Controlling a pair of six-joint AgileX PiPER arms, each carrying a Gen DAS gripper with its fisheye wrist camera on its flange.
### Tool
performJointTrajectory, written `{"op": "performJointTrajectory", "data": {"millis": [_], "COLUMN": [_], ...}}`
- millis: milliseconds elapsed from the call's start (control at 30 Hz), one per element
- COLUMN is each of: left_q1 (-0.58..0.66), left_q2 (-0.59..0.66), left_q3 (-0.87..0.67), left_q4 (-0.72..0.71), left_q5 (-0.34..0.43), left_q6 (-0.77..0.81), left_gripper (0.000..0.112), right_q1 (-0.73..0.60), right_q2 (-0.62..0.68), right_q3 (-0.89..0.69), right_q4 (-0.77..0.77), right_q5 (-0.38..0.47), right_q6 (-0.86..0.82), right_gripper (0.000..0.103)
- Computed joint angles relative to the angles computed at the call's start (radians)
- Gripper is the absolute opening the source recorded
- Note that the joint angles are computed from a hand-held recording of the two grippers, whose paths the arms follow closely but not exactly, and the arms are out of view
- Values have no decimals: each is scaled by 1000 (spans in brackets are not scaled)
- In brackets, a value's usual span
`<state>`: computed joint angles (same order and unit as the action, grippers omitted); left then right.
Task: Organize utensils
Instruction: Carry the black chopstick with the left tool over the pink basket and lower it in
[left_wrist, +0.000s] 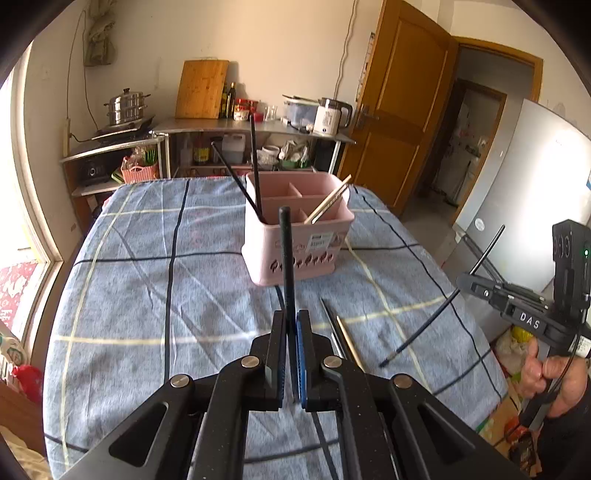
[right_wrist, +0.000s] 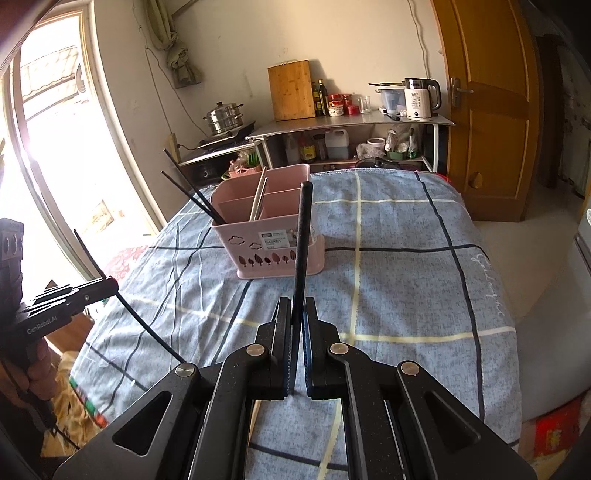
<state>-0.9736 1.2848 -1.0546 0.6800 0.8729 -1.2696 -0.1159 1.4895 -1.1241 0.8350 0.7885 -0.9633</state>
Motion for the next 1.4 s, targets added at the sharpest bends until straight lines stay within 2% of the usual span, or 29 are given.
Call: {"op": "performJointTrajectory", "data": {"millis": [233,500,767,967,1200,1400], "left_q1": [15,105,186,252,311,366], "left_q2": [-5,49,68,89,146,220], "left_q3": [-23,-107,-215,-284,-387,-457], "left_q4": [-73,-144,-118,-72,-40,-31], "left_q5": [21,15,-34,-109,-151,-186], "left_q6": [63,178,219,213,230,254], "left_gripper": [5,4,4,4,5,4], "right_q1": [24,59,107,152,219,251], "right_q2": [-33,-23,25,73,140,219], "right_q3": [16,-35,-139,-221,-343,-442], "right_q4": [-16,33,93,146,156,151], "right_q5": [-3,-24,-51,-97,-166,-192], "right_q6": [-9,-11,4,14,32,63], "right_gripper": [5,5,5,5,5,5]}}
